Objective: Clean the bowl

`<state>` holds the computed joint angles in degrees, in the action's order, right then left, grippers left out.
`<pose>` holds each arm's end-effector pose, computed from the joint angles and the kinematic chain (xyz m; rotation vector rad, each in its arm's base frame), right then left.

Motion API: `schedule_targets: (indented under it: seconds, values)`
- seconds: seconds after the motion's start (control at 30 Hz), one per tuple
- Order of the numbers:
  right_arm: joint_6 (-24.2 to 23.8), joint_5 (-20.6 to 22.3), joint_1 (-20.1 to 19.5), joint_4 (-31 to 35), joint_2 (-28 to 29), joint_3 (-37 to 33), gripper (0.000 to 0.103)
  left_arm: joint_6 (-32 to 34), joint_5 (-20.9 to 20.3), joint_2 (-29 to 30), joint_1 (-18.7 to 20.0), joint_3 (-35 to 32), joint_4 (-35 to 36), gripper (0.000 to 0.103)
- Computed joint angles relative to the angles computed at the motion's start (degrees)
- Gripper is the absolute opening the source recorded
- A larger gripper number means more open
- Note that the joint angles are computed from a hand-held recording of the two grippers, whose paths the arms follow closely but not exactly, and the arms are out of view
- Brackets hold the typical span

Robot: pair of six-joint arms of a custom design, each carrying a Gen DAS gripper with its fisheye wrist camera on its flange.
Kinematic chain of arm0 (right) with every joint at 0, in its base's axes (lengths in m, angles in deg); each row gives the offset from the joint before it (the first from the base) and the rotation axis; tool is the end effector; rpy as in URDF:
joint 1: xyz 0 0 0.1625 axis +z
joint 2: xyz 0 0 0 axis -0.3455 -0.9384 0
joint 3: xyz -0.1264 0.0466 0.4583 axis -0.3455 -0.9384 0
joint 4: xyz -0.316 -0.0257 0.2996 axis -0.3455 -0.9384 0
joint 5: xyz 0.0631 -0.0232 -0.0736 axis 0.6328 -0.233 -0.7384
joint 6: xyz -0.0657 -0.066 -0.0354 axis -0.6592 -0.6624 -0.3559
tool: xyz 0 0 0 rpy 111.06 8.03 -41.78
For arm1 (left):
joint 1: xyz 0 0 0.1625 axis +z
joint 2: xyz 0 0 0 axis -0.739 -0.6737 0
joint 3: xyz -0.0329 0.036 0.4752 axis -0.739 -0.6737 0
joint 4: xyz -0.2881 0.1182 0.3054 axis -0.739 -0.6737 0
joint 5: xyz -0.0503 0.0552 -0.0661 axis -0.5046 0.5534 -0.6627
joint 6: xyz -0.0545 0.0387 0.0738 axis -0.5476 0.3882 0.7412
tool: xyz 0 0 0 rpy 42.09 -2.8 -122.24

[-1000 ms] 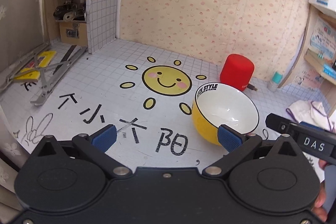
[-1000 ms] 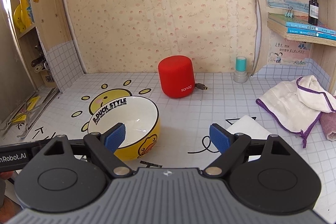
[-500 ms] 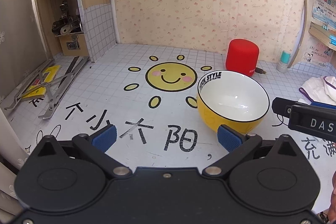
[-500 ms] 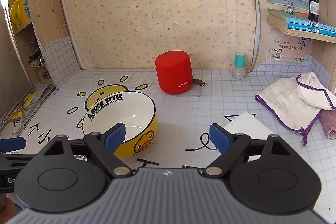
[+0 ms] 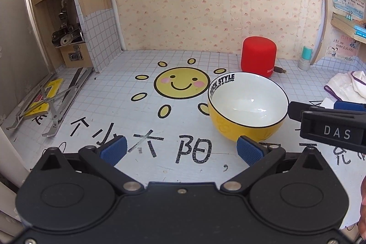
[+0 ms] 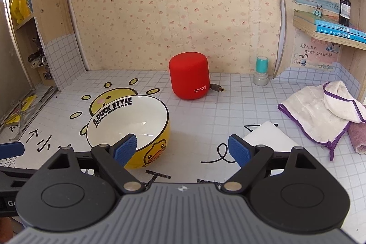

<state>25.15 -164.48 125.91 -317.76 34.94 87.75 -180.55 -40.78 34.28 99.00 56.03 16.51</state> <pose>0.2203 -0.5411 0.1120 0.1902 -2.1270 1.2241 -0.1877 -0.5685 0.1366 0.7260 2.1874 -0.8651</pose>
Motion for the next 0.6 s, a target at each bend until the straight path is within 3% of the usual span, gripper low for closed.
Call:
schedule_targets:
  seconds: [0.6]
  values:
    - [1.33, 0.14, -0.09, 0.98, 0.06, 0.15, 0.088, -0.31, 0.15, 0.70, -0.12, -0.42, 1.50, 0.102]
